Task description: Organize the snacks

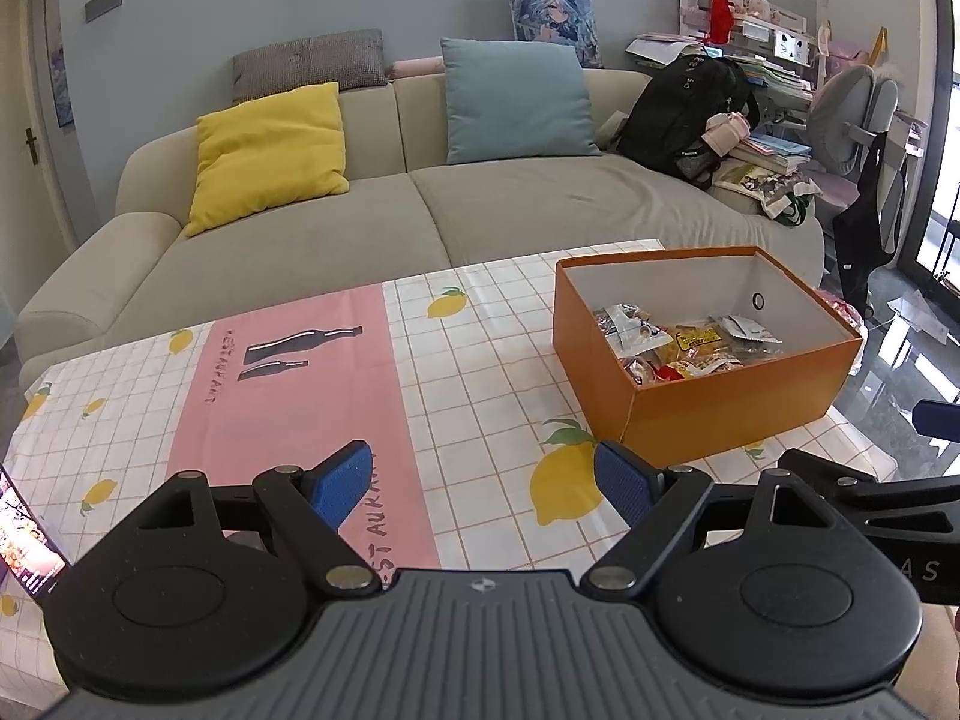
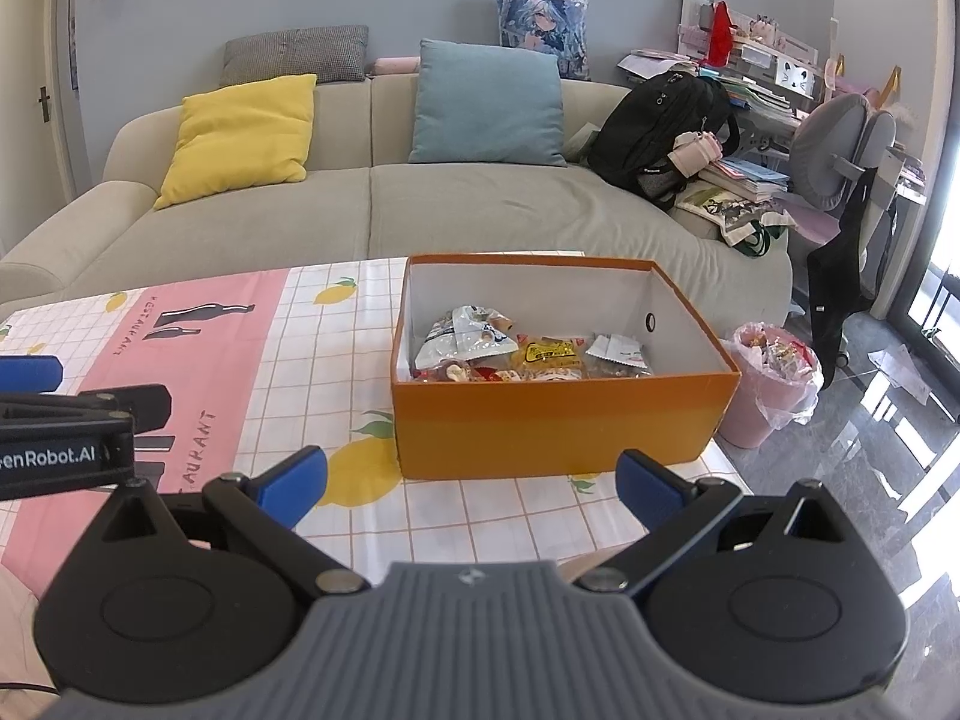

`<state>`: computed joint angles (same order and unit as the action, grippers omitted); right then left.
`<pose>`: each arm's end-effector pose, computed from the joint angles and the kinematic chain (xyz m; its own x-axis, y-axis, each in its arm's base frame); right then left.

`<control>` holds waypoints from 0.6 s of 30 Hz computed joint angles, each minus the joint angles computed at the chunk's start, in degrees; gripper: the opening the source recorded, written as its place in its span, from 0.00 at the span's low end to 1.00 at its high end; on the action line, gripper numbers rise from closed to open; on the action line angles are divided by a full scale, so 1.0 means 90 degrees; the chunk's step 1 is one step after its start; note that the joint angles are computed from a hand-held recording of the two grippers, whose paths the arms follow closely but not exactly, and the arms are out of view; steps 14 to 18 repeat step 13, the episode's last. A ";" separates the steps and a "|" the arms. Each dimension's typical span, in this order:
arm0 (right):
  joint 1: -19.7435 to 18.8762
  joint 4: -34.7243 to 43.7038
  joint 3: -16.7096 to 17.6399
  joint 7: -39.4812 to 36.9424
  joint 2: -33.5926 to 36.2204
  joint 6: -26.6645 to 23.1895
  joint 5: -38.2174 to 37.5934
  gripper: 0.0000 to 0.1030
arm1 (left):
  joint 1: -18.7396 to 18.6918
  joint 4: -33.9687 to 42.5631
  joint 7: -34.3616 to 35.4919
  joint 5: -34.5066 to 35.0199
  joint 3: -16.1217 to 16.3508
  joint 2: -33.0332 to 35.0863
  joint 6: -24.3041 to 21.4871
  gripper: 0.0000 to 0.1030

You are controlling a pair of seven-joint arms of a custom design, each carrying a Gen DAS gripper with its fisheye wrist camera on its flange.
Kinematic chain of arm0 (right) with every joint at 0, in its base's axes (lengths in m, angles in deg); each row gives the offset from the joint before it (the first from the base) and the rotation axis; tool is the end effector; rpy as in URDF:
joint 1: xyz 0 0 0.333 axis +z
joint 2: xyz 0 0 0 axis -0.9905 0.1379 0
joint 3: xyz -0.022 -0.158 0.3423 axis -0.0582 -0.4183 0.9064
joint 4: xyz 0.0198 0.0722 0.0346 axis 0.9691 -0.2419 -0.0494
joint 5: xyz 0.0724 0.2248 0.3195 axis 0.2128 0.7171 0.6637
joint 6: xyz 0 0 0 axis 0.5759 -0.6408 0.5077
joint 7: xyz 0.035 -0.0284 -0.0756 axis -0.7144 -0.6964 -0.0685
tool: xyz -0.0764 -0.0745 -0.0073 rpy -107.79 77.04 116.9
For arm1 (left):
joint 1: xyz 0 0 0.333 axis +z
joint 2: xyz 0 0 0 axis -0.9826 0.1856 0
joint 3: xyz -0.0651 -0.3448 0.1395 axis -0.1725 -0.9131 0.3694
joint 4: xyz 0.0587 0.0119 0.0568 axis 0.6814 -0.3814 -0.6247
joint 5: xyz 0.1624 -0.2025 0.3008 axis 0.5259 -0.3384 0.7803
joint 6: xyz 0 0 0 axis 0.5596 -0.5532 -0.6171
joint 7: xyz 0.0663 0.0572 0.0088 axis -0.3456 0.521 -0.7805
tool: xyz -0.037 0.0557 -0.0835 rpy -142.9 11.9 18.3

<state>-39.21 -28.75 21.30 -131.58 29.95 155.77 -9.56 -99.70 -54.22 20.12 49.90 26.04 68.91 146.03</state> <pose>0.3842 0.4815 0.5960 -0.3317 -0.9434 0.0074 -0.5843 0.1992 -0.7867 0.4714 -0.3856 0.6056 -0.4114 -0.9097 -0.0567 -0.5540 0.2989 -0.7770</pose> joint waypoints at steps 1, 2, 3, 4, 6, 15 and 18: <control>0.0001 0.0001 0.0000 0.0009 0.0002 0.0001 -0.0001 0.97 | 0.0002 0.0004 -0.0017 0.0014 0.0002 0.0001 -0.0008 0.95; 0.0001 0.0003 -0.0001 0.0010 0.0003 0.0003 0.0005 0.97 | 0.0001 0.0016 -0.0028 0.0025 0.0000 0.0005 -0.0023 0.95; 0.0000 0.0027 -0.0003 -0.0001 0.0019 0.0000 0.0012 0.97 | 0.0001 0.0018 -0.0050 0.0040 0.0000 0.0005 -0.0032 0.95; 0.0000 0.0033 -0.0006 -0.0011 0.0025 0.0002 0.0017 0.97 | 0.0001 0.0025 -0.0066 0.0045 0.0000 0.0010 -0.0048 0.95; -0.0006 0.0035 -0.0015 -0.0061 0.0025 0.0019 0.0034 0.97 | 0.0007 0.0039 -0.0053 0.0036 0.0006 0.0026 -0.0059 0.95; -0.0045 0.0059 -0.0047 -0.0160 0.0083 0.0100 0.0148 0.97 | 0.0050 0.0069 -0.0200 0.0024 0.0043 0.0093 -0.0118 0.95; -0.0045 0.0059 -0.0047 -0.0160 0.0083 0.0100 0.0148 0.97 | 0.0050 0.0069 -0.0200 0.0024 0.0043 0.0093 -0.0118 0.95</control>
